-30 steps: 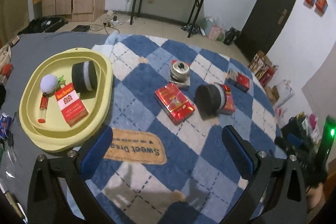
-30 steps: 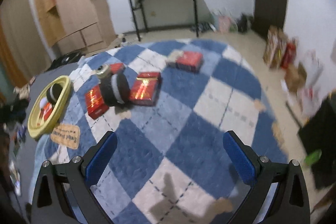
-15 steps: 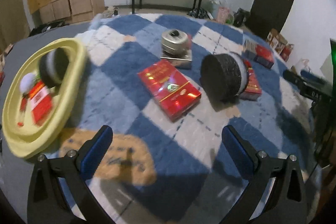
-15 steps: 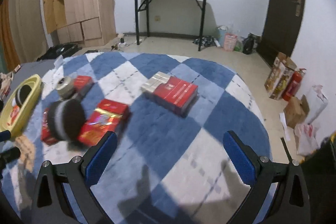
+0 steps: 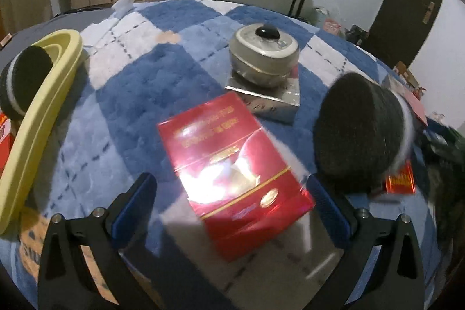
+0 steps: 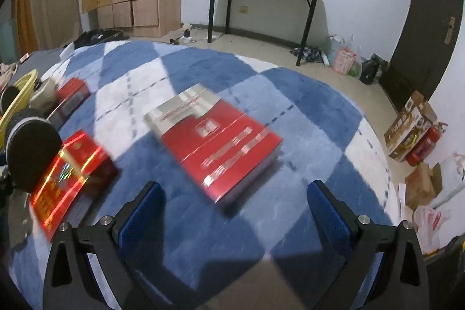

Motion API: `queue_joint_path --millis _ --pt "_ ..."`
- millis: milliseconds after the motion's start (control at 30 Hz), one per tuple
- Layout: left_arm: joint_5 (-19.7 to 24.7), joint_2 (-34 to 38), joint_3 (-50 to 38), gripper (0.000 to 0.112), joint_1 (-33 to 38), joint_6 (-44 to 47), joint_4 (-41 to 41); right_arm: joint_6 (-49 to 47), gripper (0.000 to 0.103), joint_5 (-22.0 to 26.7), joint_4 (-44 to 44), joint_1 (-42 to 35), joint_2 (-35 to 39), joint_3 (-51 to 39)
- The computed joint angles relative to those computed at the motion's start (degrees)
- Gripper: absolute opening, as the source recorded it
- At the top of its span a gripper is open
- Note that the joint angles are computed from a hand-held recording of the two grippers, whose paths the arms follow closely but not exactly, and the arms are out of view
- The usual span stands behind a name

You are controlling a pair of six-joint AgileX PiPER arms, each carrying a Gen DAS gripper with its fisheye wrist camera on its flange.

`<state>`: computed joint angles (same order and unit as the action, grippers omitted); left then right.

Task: Organize rigid objects
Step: 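Move both tools toward the red packs on the rug, then grasp a red pack with left tool while right tool grasps another red pack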

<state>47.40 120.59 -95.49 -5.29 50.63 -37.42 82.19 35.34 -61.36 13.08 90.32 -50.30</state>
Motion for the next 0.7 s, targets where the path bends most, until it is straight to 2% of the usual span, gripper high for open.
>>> queue_joint_path --millis 100,233,267,367,400,433,500,533,567,633,700 --pt "-0.2 -0.7 1.4 0.103 2.4 6.2 1.0 -3.6 0.102 -3.3 0.1 -3.5 1.4 -1.7" --pt "1.9 0.2 -0.1 0.102 3.6 7.4 -0.5 -5.0 0.102 -6.1 0.8 -5.5 3.5 -3.0" --pt "2.2 0.3 -0.5 0.102 3.4 6.8 -1.1 -2.8 0.099 -6.0 -1.0 -5.0 3.4 -2.4" --pt "1.4 1.0 -2.1 0.102 1.7 4.5 -1.4 5.1 0.076 -7.2 -7.0 -3.8 1.2 0.6" --pt "1.5 1.4 -2.7 0.102 1.3 4.5 -1.5 5.8 0.073 -8.5 -6.9 -3.9 0.7 1.3" --pt "1.4 2.0 -3.5 0.098 0.6 3.6 -0.2 6.4 0.072 -8.6 -6.9 -3.5 0.5 1.6" --pt "-1.1 1.4 -2.4 0.077 0.2 3.6 0.1 7.8 0.065 -7.4 -7.5 -1.9 0.5 1.8" --pt "-2.1 0.7 -1.6 0.061 0.3 3.8 0.3 9.0 0.064 -6.3 -8.0 -1.0 0.4 2.0" --pt "-1.6 0.9 -2.1 0.058 0.5 3.6 0.4 11.3 0.064 -5.5 -9.2 -0.1 0.4 2.4" --pt "2.3 1.5 -4.3 0.058 2.0 4.0 -0.7 15.9 0.063 -4.3 -11.2 1.8 -0.4 3.7" --pt "2.2 0.2 -3.9 0.058 2.9 5.6 -1.0 19.4 0.063 -1.8 -11.5 4.8 -0.7 4.4"
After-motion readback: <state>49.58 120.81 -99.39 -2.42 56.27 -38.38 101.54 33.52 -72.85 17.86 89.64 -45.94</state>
